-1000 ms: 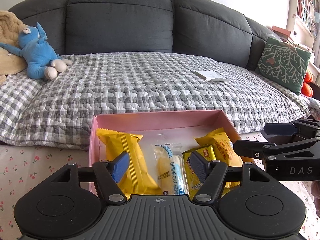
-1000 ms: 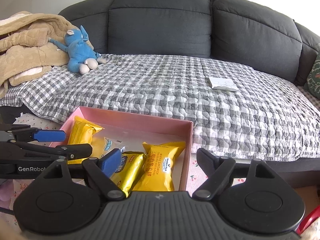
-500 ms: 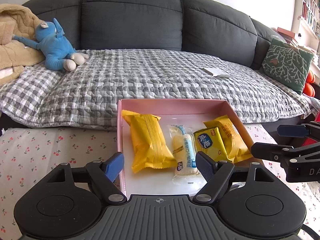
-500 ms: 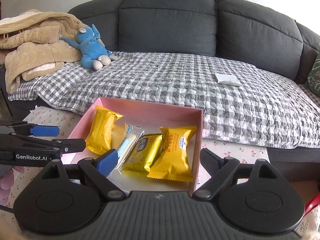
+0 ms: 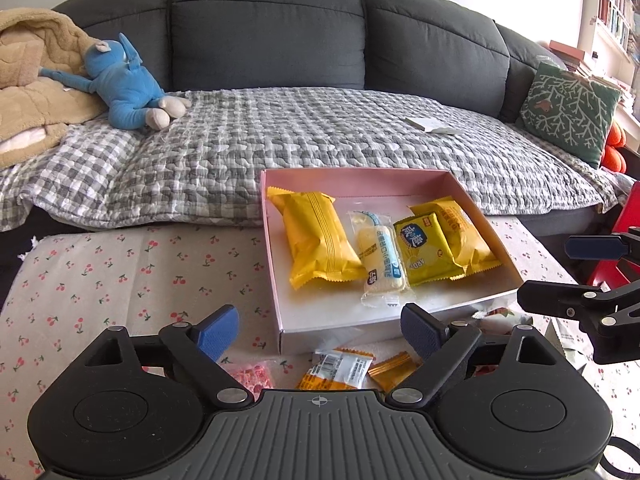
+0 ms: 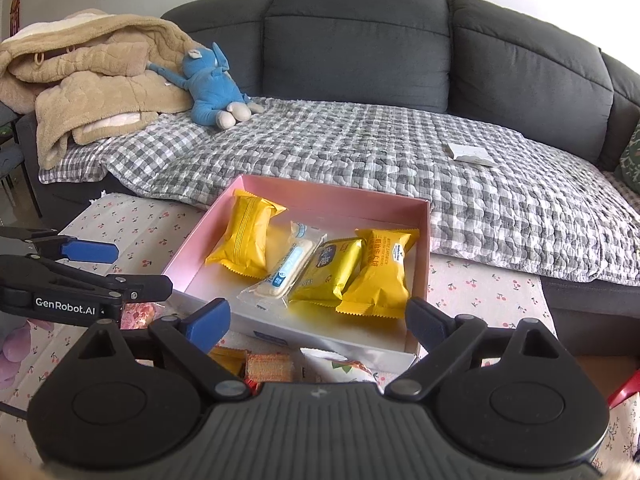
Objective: Organize snacks
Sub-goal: 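Withdraw both open tools from the box toward the remaining snacks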
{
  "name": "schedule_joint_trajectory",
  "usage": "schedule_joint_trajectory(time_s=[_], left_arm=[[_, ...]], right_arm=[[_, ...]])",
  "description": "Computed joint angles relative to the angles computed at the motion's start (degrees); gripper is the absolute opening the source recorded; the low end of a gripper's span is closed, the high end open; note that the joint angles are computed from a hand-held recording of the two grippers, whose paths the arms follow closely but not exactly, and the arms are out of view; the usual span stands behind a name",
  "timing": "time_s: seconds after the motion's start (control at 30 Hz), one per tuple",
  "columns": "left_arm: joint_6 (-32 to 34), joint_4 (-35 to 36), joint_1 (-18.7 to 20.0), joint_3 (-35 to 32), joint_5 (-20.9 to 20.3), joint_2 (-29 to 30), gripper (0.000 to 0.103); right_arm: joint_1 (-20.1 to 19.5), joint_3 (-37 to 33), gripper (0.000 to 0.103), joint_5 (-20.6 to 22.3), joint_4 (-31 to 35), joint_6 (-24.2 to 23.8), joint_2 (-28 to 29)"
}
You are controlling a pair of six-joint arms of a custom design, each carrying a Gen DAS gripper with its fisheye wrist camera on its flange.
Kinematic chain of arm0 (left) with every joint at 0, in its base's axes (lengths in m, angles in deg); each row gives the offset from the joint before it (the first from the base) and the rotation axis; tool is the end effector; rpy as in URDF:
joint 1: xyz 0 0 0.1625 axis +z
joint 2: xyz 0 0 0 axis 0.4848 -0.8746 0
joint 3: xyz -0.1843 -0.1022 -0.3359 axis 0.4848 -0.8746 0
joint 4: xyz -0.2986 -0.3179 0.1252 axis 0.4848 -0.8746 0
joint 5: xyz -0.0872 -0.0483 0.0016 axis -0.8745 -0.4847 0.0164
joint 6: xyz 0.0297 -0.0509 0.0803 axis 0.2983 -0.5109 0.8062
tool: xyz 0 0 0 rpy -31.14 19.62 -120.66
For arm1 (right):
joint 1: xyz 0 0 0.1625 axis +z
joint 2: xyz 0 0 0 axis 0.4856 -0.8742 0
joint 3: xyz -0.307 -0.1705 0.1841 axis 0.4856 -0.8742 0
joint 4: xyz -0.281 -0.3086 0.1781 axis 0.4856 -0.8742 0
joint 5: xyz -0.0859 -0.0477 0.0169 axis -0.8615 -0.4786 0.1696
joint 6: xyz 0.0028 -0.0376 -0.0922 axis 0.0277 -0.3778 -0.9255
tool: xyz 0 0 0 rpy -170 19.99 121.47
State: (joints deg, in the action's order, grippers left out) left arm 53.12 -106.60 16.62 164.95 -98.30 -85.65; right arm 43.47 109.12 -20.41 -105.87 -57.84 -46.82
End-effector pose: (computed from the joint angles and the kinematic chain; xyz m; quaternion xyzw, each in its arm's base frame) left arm -0.3240 -0.6231 -0.0521 0.2452 0.8654 -0.3514 0.2596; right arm -0.0497 -0.5998 0.2976 0.2992 -0.8420 0.3564 0.2727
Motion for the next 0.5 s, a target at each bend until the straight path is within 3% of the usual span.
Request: schedule_joint_trajectory(time_s=[0.33, 0.5], left_arm=[[-0.63, 2.3, -0.99, 5.66, 1.63, -2.84, 0.098], [0.91, 2.92, -1.5, 7.97, 2.23, -3.81, 0.098]], right_arm=[[-1.28, 4.55, 0.098, 1.02, -0.8, -1.51, -2.34], [-1.78, 7.19, 0.098, 0.51, -1.6, -7.57, -2.94]])
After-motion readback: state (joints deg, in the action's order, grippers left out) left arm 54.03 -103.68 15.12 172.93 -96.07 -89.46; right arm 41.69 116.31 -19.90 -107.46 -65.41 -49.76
